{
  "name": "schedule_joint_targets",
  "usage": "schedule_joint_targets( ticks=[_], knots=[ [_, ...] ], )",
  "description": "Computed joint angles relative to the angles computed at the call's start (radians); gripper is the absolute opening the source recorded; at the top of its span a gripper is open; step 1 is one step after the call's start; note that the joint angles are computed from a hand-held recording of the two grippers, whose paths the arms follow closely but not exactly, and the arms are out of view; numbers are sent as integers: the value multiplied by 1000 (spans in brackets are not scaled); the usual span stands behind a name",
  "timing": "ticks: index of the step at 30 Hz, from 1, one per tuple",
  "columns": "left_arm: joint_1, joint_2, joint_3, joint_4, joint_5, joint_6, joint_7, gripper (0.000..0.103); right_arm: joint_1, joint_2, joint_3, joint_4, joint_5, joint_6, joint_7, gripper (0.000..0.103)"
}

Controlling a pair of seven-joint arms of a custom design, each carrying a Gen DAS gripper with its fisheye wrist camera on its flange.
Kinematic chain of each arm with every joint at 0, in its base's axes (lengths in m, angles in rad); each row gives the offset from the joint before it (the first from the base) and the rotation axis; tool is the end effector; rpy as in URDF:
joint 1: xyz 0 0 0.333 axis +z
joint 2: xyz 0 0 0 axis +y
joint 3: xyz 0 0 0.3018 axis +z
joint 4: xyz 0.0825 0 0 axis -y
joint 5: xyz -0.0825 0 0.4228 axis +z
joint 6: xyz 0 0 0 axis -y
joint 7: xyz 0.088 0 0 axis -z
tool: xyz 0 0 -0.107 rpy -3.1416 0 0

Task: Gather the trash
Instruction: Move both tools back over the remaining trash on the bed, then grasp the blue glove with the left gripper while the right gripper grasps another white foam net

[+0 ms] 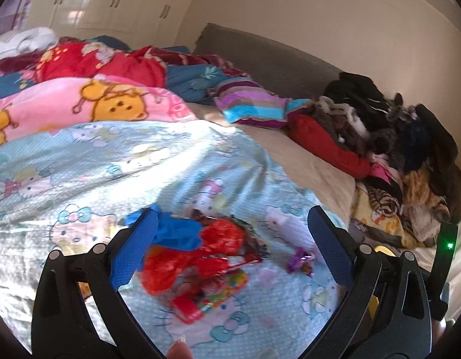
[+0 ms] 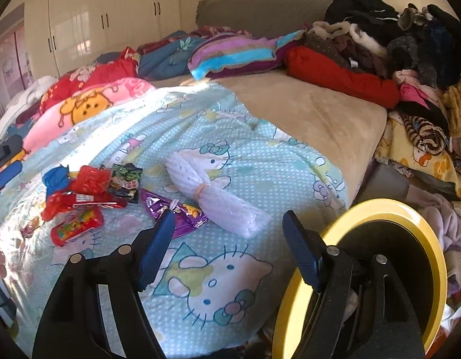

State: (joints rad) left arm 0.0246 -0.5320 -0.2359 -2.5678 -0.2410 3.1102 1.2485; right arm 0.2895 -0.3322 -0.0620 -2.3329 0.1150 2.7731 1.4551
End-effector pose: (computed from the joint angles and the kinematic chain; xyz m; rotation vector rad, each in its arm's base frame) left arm 0.4620 -0.0882 0.5385 -1.8963 1.3849 -1.2101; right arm 0.5238 0.1139 0.5280 -1.9267 1.4999 -0.5627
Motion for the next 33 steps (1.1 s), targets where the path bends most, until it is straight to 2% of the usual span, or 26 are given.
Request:
schedule_joint_targets(
  ticks=[4, 7, 9, 10, 11, 14, 16, 17, 20, 29, 33],
  knots=[
    [46, 12, -14, 3, 8, -29, -29, 92, -16, 69, 10, 56, -10, -44, 16, 71],
    [53, 33, 3, 7, 8, -54, -49, 92, -33, 110, 23, 91, -26, -74, 23, 67],
    [41, 50, 20, 14, 3, -63, -53, 92, -38, 141, 27, 121, -25, -106, 8, 51],
    [42, 58, 26, 16, 1, -76, -60, 92, -44, 150, 34, 130, -33, -115, 9, 47],
    [36, 59, 33, 14, -3, -82, -63, 92, -44, 160, 35, 140, -27, -124, -4, 36],
    [14, 74, 58, 19, -14, -94, -56, 89, -42, 173, 39, 152, 12, -145, -47, 29],
    [12, 80, 63, 22, -15, -102, -54, 81, -39, 170, 38, 148, 53, -153, -76, 22],
    [20, 82, 57, 23, -11, -106, -63, 80, -37, 162, 36, 138, 80, -149, -89, 21],
    [17, 87, 61, 22, -12, -111, -67, 67, -32, 130, 35, 103, 122, -130, -100, 17],
    [23, 85, 61, 22, 2, -123, -72, 33, 40, -11, -17, -9, 281, -75, -174, 17],
    [2, 86, 85, 25, -10, -132, -47, 19, 77, -68, -43, -46, 326, -66, -186, 17]
  ],
)
